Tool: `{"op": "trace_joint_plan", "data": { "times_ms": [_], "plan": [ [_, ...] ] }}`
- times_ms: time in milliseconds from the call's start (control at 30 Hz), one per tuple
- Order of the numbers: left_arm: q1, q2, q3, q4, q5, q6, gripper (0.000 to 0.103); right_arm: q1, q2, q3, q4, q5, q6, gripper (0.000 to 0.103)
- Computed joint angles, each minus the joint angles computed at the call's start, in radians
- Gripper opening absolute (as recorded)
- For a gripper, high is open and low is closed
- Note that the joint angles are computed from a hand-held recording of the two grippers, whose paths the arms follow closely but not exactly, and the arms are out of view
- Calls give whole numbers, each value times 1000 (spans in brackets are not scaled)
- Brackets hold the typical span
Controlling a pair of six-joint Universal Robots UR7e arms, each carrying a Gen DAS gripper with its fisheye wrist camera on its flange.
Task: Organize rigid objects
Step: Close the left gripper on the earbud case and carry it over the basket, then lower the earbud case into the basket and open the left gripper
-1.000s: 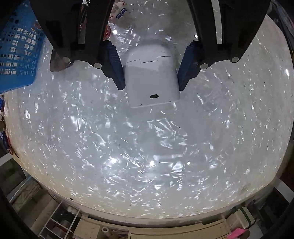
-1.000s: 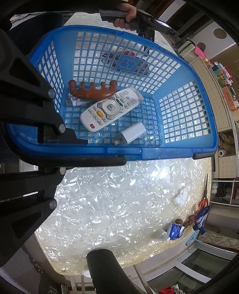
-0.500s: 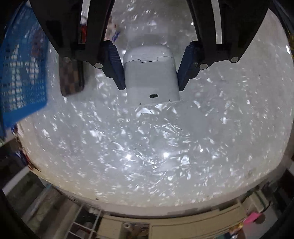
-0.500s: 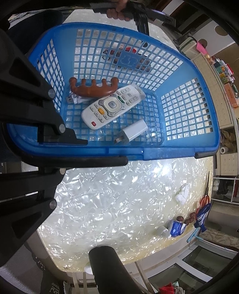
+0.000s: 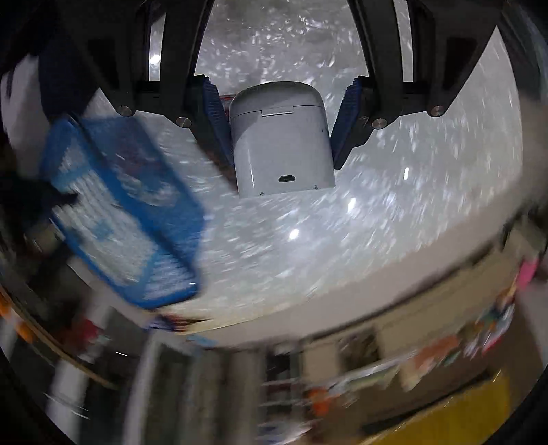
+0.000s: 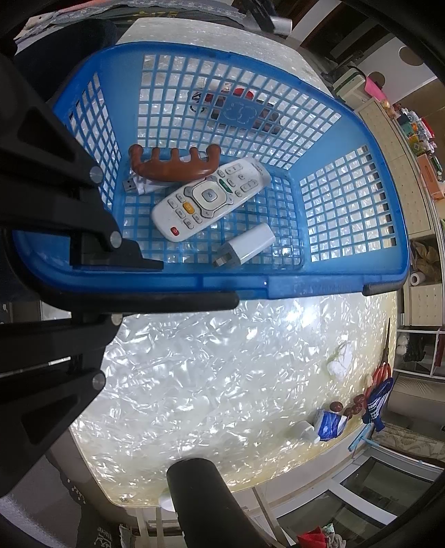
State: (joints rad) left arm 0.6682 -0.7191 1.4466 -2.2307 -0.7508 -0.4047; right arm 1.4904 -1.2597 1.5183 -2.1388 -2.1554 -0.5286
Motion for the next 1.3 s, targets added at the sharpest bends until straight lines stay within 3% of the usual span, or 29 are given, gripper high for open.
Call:
{"op": "trace_joint_plan", "data": {
  "times_ms": [67,233,433,800,1300],
  "plan": [
    [-28,5,23,-101,-16,142,60,-1,-2,1,-2,3,0,6],
    [-68,36,22,-225,-111,351,60,-5,-5,0,0,16,1,5],
    [-68,135,-108,-166,-168,473,60,-7,-7,0,3,26,-1,6],
    [-45,354,-389,-17,-229,618,60,-13,-9,-5,9,46,6,6],
    [11,556,-693,232,-240,643,60,-20,-8,-12,15,69,8,6]
  ]
}}
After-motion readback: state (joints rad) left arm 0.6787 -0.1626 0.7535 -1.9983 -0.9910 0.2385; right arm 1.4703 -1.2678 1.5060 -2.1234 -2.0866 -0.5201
